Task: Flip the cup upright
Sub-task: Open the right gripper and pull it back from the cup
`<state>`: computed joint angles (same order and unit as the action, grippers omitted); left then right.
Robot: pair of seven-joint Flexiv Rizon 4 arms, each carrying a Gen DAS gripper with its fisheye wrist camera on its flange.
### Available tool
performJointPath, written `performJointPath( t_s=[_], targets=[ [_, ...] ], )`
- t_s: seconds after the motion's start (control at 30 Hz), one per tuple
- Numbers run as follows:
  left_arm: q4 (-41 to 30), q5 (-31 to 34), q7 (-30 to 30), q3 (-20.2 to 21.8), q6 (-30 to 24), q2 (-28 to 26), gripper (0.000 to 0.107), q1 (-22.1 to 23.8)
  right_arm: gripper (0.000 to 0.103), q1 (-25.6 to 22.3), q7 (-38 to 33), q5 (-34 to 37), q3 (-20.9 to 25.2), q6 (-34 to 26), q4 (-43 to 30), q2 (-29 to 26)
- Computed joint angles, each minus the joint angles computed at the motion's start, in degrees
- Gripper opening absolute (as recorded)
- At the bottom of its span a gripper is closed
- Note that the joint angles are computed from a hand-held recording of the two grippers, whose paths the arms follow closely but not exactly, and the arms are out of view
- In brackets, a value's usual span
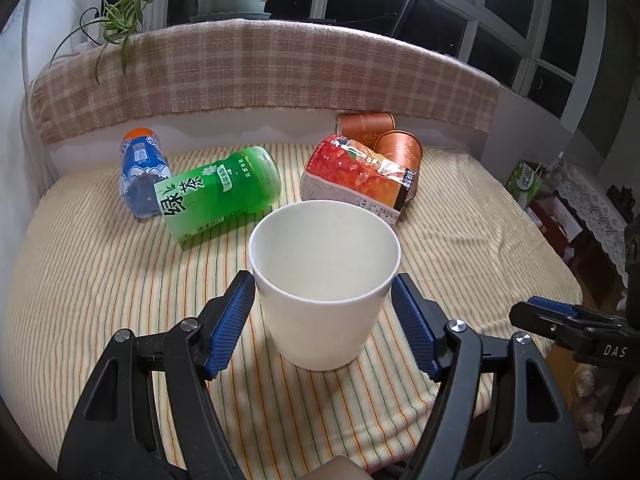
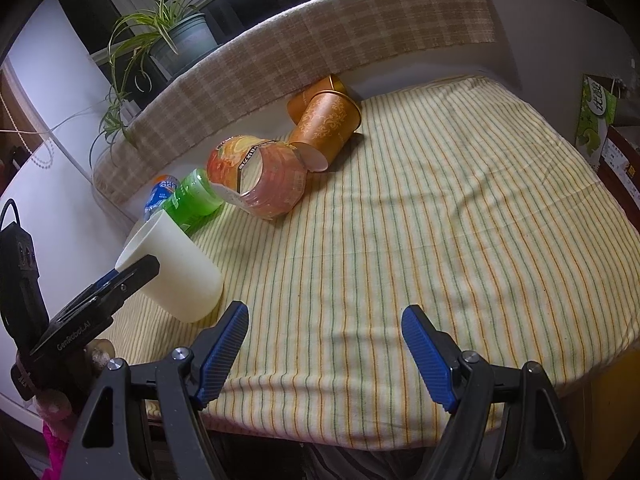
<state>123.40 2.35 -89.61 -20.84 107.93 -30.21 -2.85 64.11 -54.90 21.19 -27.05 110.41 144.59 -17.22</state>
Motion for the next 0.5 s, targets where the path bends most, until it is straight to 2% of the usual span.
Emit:
performJointPath(
  t_s=[0.17, 0.23, 0.5],
  targets=[
    [0.9, 1.3, -0.2, -3.7, -0.8, 0.1, 0.074, 3.7, 0.081, 0.9, -0.4, 0.3, -0.8, 0.2, 0.1, 0.0],
    [1.4, 1.7, -0.3, -5.2, -1.0, 0.2, 0.078, 5.2, 0.081, 1.8, -0.6, 0.5, -1.5, 0.2, 0.1, 0.0],
    [3.8, 2.6, -1.6, -6.2, -0.2, 1.8, 0.079, 6.9, 0.081, 8.1, -1.8, 0.6, -7.9, -0.1, 0.3, -0.3]
  ],
)
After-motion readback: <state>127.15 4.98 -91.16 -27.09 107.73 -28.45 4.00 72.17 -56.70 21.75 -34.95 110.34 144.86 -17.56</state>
